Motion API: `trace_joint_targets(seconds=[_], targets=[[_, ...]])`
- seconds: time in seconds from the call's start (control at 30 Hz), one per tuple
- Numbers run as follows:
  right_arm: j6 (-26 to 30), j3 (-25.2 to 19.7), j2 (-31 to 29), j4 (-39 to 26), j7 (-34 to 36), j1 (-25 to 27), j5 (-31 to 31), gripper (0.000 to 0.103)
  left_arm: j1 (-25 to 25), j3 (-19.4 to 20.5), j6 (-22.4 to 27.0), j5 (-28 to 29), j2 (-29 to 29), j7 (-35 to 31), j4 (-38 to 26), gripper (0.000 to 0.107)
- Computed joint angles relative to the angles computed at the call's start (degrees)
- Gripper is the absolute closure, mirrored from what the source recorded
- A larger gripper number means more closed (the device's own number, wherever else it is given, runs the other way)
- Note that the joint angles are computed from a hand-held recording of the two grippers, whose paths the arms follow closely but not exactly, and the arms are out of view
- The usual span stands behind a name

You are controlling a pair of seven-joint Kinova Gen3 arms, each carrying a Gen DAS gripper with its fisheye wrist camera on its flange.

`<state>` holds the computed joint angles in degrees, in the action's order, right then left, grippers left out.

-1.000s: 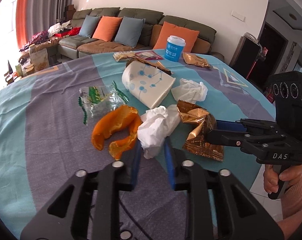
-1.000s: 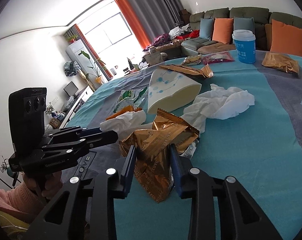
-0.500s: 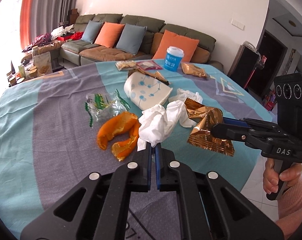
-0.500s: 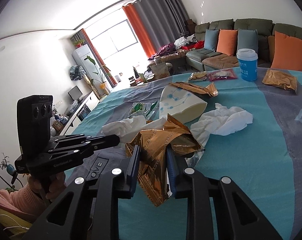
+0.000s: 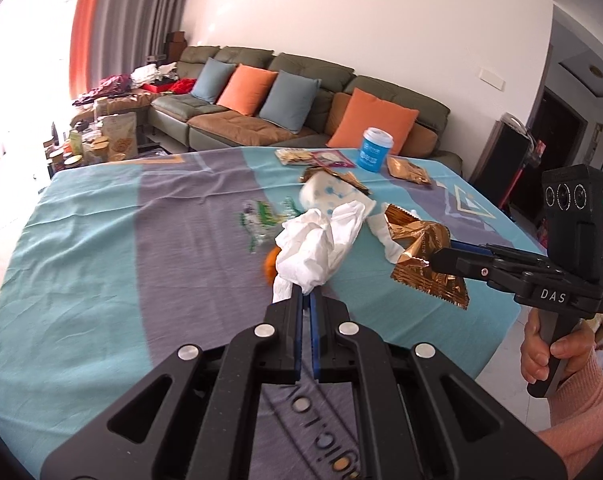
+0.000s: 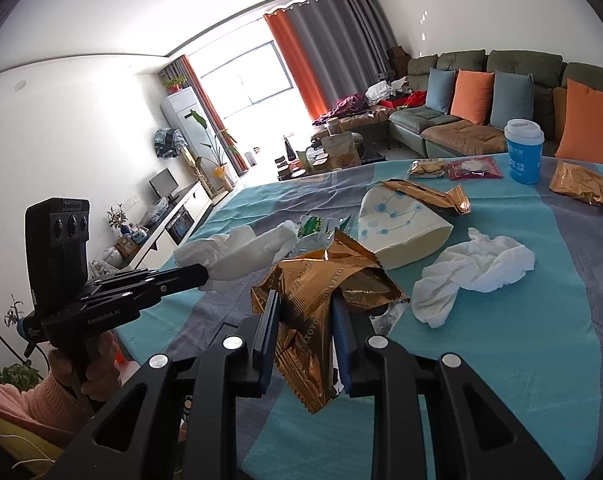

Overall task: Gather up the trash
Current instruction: 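Carry the tissue and gold wrapper over the teal bin with both tools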

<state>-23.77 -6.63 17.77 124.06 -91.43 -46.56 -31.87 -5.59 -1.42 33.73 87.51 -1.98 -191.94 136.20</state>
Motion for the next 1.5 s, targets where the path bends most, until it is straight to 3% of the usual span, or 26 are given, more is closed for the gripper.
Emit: trace_joint_targets(seconds=[0.4,0.8,1.17,1.5], targets=[[3.4,-1.4,4.0,-6.7,-1.6,-0.2,5.9,0.079,-6.8,-5.0,3.4,-4.2,-4.9,0.6,3.3,0.104],[10.3,-4.5,9.9,-17.9,-7.2,1.4,18.7,0.079,-16.9,-13.0,9.0,-9.8,-8.2,0.6,5.1,0.104],[19.8,-11.0,16.6,-31.9,-9.5,4.1,29.1,0.079,-26.7,-19.3,13.5,-13.6,-6.5,-1.3,4.2,0.104],[28.8,-15.7,22.8,-44.6,-6.0,4.1,31.3,0.079,-34.5,-22.4,16.4,-14.4,-3.7,-3.4,2.5,0.104]])
